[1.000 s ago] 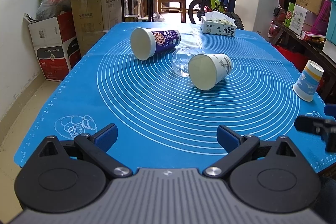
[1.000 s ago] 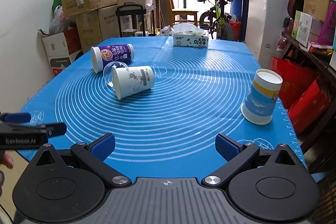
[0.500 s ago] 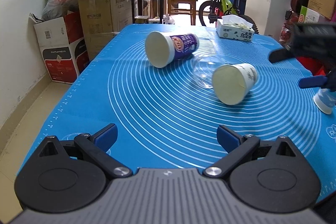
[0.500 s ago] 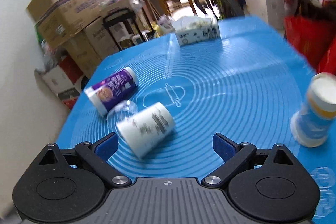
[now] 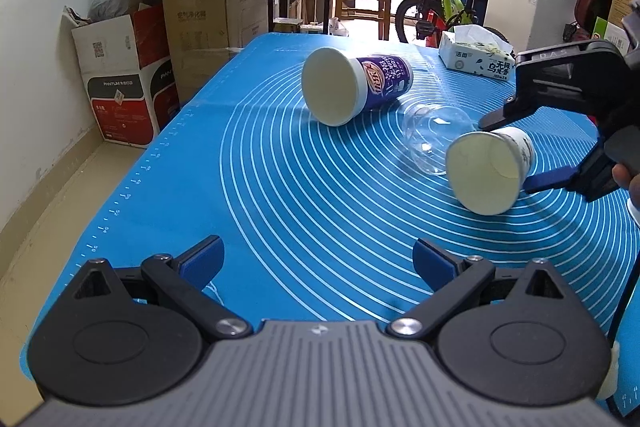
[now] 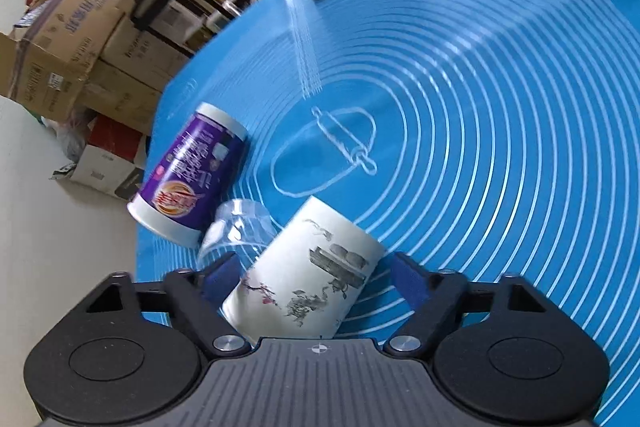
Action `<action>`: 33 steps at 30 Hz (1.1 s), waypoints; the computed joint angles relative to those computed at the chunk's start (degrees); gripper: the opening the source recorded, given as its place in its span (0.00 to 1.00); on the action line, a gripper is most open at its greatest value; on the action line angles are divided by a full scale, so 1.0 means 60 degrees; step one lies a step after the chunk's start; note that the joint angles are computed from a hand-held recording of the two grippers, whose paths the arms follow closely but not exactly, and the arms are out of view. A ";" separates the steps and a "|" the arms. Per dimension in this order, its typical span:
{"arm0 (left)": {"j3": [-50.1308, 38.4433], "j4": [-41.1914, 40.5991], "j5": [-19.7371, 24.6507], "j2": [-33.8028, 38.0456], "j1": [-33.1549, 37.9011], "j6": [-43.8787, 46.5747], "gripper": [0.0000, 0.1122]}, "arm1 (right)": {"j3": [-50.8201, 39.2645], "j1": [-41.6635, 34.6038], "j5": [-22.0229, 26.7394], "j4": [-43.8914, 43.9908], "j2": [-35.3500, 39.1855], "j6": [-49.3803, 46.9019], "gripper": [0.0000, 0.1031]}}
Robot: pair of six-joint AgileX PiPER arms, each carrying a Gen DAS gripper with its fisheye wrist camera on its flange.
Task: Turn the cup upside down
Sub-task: 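Reach the right gripper to the white printed cup and grasp its body, then lift the white printed cup with the right gripper and rotate it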
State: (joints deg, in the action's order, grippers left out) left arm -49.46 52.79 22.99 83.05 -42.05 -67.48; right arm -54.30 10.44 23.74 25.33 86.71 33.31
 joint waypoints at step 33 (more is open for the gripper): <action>0.0066 0.0104 0.0619 -0.0597 -0.1271 -0.0330 0.89 | 0.2081 -0.2458 0.4219 0.1285 -0.3559 -0.3467 0.56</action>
